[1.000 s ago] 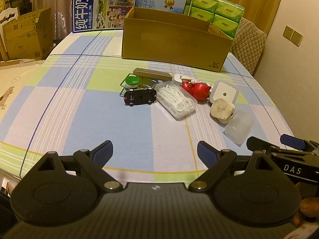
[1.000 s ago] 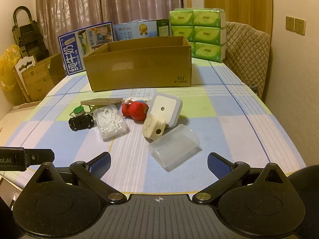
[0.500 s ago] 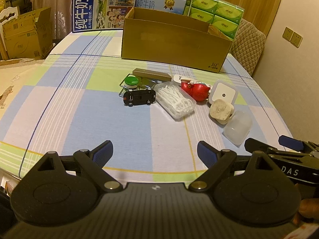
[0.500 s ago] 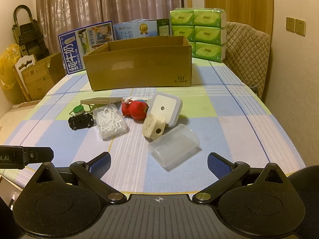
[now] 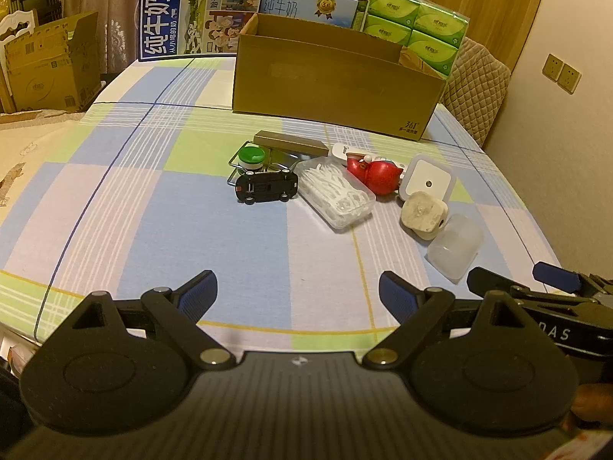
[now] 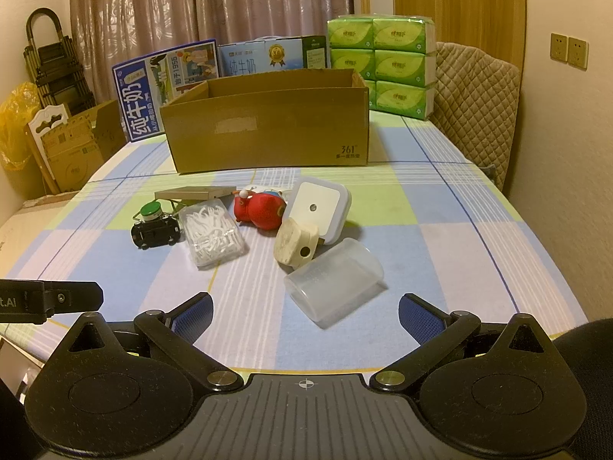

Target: Organize rigid objects

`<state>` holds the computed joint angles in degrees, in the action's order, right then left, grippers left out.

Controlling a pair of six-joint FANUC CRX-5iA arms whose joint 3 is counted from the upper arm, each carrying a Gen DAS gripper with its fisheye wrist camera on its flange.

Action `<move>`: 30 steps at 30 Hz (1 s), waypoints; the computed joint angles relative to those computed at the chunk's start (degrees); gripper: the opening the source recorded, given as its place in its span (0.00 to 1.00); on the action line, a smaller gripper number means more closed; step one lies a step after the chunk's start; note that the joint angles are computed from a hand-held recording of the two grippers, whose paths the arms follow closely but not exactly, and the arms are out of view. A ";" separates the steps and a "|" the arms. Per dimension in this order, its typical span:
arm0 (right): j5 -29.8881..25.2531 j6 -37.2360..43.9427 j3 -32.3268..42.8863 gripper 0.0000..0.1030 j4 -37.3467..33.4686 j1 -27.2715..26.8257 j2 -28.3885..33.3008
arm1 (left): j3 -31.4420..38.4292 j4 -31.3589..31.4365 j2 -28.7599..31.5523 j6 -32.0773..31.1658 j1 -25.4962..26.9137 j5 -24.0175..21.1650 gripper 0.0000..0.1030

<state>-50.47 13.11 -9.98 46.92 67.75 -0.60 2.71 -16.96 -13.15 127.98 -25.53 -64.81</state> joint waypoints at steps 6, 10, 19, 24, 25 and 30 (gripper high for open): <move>-0.01 -0.08 -0.03 0.98 0.03 0.01 0.00 | -0.19 0.23 -0.19 -0.08 0.20 0.14 0.86; -0.04 0.05 0.03 0.98 -0.01 0.00 0.00 | -0.36 0.20 -0.34 0.08 0.21 0.29 0.86; -0.24 0.08 0.12 0.98 -0.08 0.05 0.04 | -0.64 0.89 -0.62 -0.50 0.66 0.74 0.86; 0.15 -0.96 -0.28 0.98 0.15 -0.34 -0.02 | 0.34 1.50 -0.32 -2.28 1.20 0.84 0.86; 0.28 -1.20 -0.34 0.98 0.23 -0.46 -0.08 | 0.61 1.68 -0.28 -2.96 1.44 1.15 0.86; 0.39 -1.36 0.65 0.98 -0.33 -1.18 0.32 | 2.91 2.34 1.21 -6.86 3.12 2.53 0.86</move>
